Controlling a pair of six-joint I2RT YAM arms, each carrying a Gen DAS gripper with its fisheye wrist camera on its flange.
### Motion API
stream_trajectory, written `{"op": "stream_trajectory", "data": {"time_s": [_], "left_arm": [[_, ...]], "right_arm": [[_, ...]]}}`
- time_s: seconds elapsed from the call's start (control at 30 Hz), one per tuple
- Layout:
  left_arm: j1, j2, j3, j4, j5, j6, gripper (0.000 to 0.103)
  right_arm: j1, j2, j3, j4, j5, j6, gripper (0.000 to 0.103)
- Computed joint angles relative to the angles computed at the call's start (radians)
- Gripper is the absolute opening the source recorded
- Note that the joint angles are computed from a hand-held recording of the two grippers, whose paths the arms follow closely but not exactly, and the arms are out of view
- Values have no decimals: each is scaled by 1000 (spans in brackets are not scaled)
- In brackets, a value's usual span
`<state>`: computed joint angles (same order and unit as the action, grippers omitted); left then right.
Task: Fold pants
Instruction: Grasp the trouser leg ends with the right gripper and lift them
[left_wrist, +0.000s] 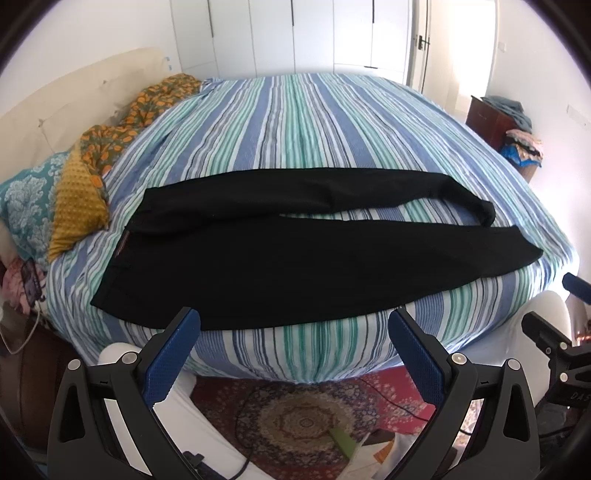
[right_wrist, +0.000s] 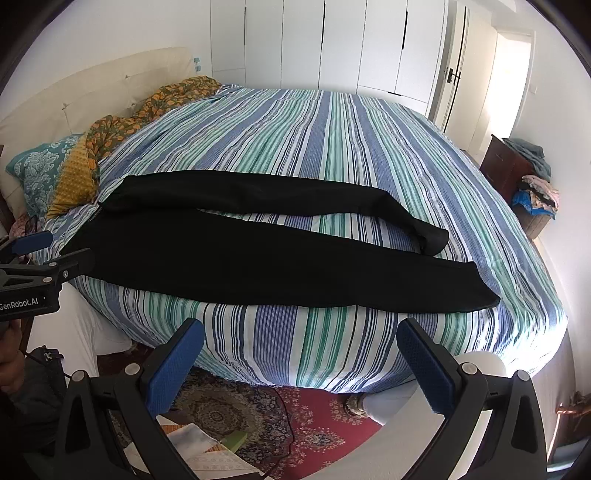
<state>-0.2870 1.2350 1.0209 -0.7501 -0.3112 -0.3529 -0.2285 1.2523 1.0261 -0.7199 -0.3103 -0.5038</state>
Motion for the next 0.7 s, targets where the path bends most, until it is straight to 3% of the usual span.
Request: {"op": "stream_trajectory", "data": {"time_s": [0.23, 0.43, 0.5, 0.6, 0.7], "left_arm": [[-17, -14, -7, 56, -40, 33, 102], [-42, 44, 38, 87, -54, 52, 102], [-51, 59, 47, 85, -57, 52, 102], [-52, 69, 51, 74, -63, 51, 102], [-31, 72, 44, 61, -59, 41, 102]], "right_arm": [[-26, 3, 10, 3, -80, 4, 103], [-104, -5, 14, 115, -280, 66, 103], [-106, 96, 68, 96, -322, 51, 103], [-99, 315, 209, 0, -257, 36, 103], [-136, 468, 292, 128, -197, 41, 103]]}}
